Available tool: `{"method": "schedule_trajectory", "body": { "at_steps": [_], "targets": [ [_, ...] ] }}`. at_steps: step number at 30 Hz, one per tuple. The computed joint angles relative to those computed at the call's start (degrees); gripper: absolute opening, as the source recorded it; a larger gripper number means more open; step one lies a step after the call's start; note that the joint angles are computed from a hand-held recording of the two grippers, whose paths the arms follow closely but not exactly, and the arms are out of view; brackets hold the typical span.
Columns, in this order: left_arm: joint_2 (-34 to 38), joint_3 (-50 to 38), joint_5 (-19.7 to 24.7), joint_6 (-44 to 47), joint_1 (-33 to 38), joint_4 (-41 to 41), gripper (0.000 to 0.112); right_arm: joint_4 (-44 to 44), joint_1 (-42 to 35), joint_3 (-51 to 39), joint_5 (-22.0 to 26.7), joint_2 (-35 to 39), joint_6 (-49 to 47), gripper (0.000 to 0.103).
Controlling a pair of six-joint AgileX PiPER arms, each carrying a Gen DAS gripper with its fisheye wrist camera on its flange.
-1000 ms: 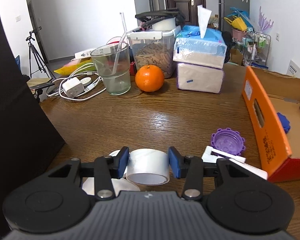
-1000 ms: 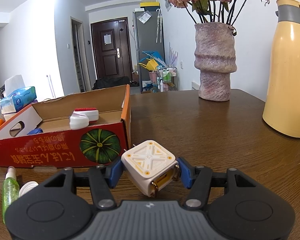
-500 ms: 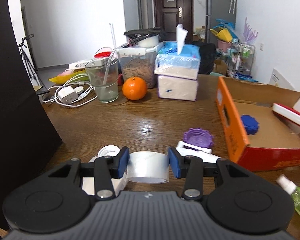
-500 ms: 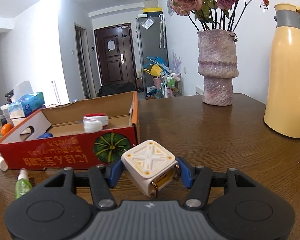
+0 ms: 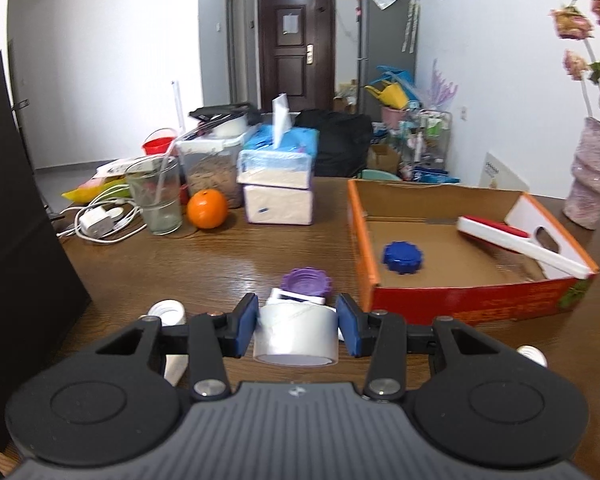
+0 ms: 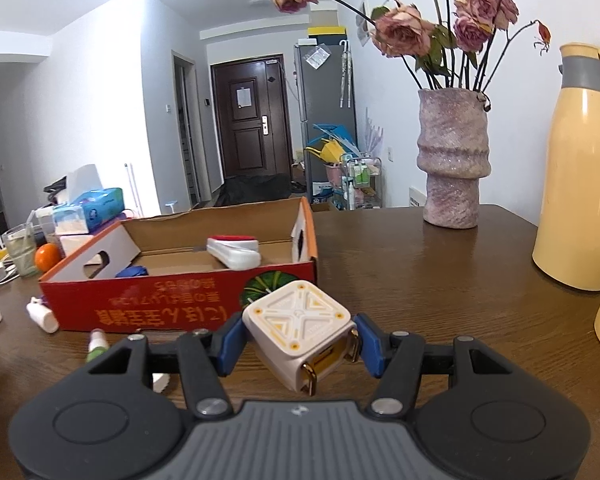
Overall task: Organize rigid objects
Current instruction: 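Carry the tape roll and the white cube over the cardboard box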
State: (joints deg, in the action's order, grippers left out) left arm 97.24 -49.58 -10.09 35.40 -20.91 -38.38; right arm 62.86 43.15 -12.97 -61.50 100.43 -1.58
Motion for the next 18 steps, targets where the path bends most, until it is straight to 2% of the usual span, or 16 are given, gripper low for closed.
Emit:
{"method": "schedule_trajectory", "body": {
  "at_steps": [6, 18],
  "targets": [
    [-3.54, 3.74, -1.57, -4.88, -3.54, 4.47, 0.044, 6.42, 6.71, -0.21, 0.49, -3.13, -3.72, 0.058],
    [-7.49, 6.69, -4.2, -9.25, -10.28, 6.06, 0.044, 15.47, 16.51, -4.76, -0.41, -8.67, -14.94, 0.058]
  ]
}}
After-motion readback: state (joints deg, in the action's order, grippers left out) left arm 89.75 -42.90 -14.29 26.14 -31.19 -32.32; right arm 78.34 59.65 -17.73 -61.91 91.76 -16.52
